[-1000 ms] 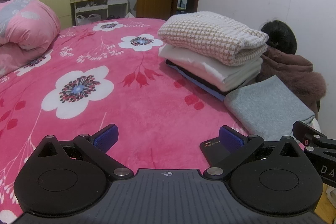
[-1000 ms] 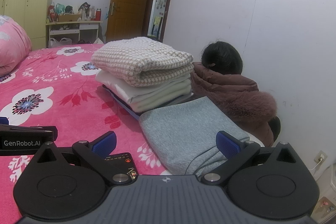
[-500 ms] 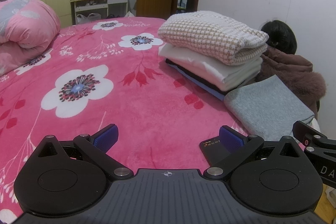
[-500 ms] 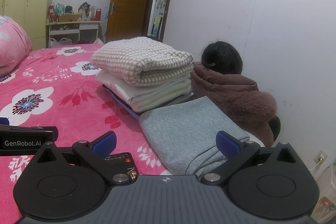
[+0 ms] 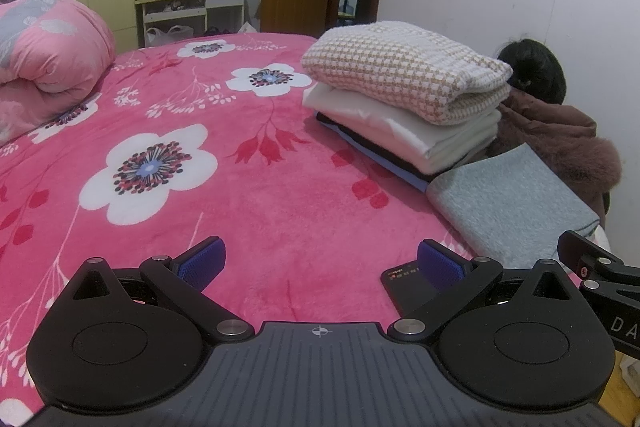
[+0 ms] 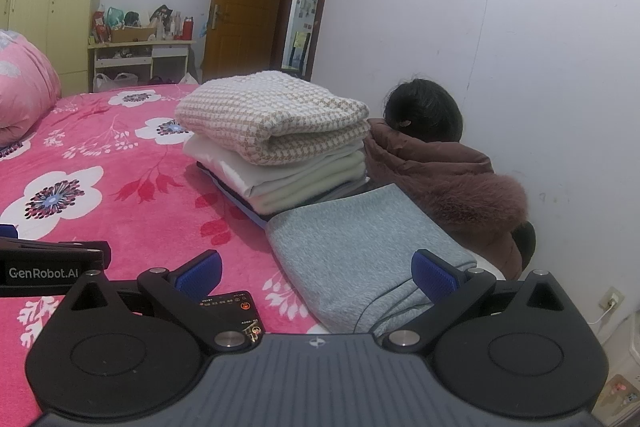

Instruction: Fold clothes

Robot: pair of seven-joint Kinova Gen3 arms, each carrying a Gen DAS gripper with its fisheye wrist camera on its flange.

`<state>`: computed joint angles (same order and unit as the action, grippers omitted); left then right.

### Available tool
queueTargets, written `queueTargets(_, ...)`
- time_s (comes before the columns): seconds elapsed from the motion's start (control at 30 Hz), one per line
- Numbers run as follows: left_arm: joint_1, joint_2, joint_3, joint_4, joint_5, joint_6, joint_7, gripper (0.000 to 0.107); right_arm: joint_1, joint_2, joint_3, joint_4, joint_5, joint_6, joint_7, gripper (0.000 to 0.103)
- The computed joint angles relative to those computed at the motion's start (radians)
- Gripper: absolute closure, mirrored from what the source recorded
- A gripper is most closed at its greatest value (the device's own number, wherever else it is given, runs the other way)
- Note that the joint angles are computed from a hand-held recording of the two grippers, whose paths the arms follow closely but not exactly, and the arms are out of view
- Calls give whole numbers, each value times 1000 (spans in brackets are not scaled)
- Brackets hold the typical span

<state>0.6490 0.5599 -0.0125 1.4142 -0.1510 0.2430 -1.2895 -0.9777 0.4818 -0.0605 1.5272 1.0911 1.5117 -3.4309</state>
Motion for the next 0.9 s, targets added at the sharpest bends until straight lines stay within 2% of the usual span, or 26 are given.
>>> queueTargets(0.9,-13,5,13,-10,9,15,-11,5,5,4,2,-4,-1,-12,6,0)
